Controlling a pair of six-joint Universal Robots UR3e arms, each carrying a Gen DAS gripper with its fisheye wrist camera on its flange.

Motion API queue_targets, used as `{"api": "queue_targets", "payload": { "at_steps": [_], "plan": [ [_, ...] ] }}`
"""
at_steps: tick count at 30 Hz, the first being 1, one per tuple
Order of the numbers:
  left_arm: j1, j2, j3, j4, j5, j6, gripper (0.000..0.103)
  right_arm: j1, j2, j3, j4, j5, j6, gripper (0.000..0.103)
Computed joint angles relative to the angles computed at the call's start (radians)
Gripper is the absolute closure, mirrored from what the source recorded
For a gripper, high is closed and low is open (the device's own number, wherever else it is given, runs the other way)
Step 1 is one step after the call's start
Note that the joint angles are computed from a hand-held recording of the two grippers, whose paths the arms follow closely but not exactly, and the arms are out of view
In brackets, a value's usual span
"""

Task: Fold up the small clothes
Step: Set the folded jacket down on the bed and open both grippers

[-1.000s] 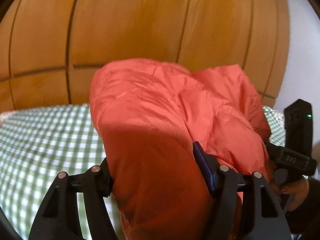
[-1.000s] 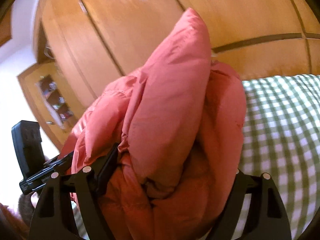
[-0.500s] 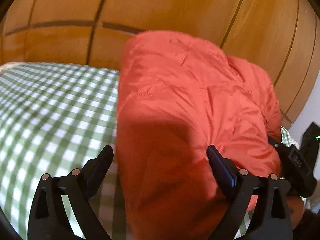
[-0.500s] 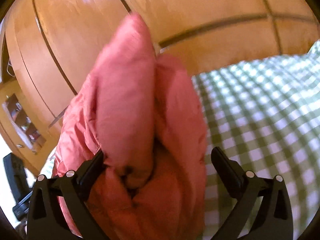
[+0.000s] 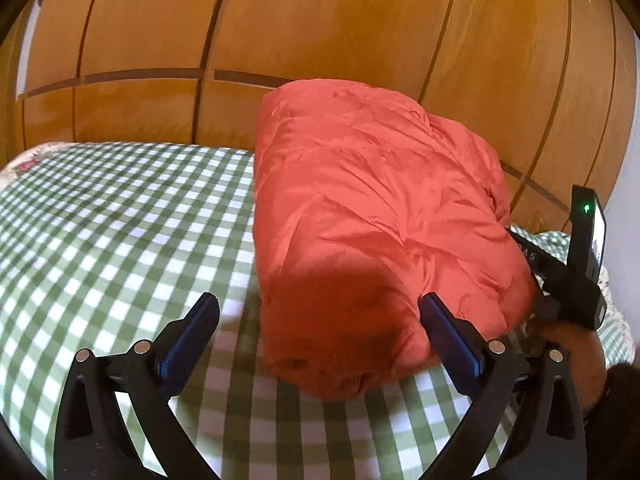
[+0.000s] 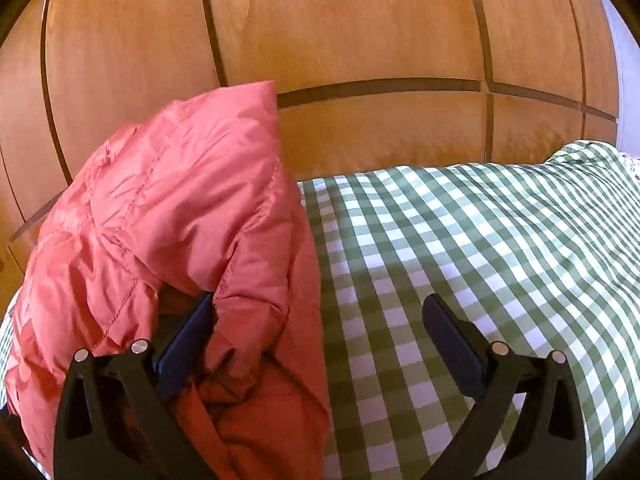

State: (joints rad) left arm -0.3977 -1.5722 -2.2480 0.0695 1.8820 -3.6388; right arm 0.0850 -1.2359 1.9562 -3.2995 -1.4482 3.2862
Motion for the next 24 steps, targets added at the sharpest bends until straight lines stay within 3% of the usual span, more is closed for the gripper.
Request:
{"api": "queue_targets", "payload": {
  "at_steps": [3, 7, 13, 17, 21, 24],
  "plan": [
    [-0.037, 0.030, 0.014, -0.074, 0.045, -0.005, 0.004, -0.015, -0.038, 0.042, -0.039, 0.022, 0.000, 0.002],
    [-0.132, 0.070, 0.023, -0.169, 0.188, -0.032, 0.004, 0.024, -0.248, 0.188, 0.017, 0.020, 0.007, 0.002],
    [-0.204, 0.173, 0.022, -0.384, 0.241, -0.114, 0.004, 0.088, -0.469, 0.343, 0.110, -0.059, 0.016, 0.002],
    [-0.249, 0.229, 0.031, -0.549, 0.301, -0.221, 0.004, 0.146, -0.579, 0.405, 0.179, -0.121, 0.015, 0.002],
    [-0.368, 0.242, 0.094, -0.744, 0.433, -0.368, 0.004, 0.159, -0.699, 0.477, 0.229, -0.097, 0.011, 0.002],
    [-0.477, 0.230, 0.134, -0.872, 0.537, -0.482, 0.004, 0.232, -0.726, 0.491, 0.237, -0.155, 0.015, 0.002]
  ]
}}
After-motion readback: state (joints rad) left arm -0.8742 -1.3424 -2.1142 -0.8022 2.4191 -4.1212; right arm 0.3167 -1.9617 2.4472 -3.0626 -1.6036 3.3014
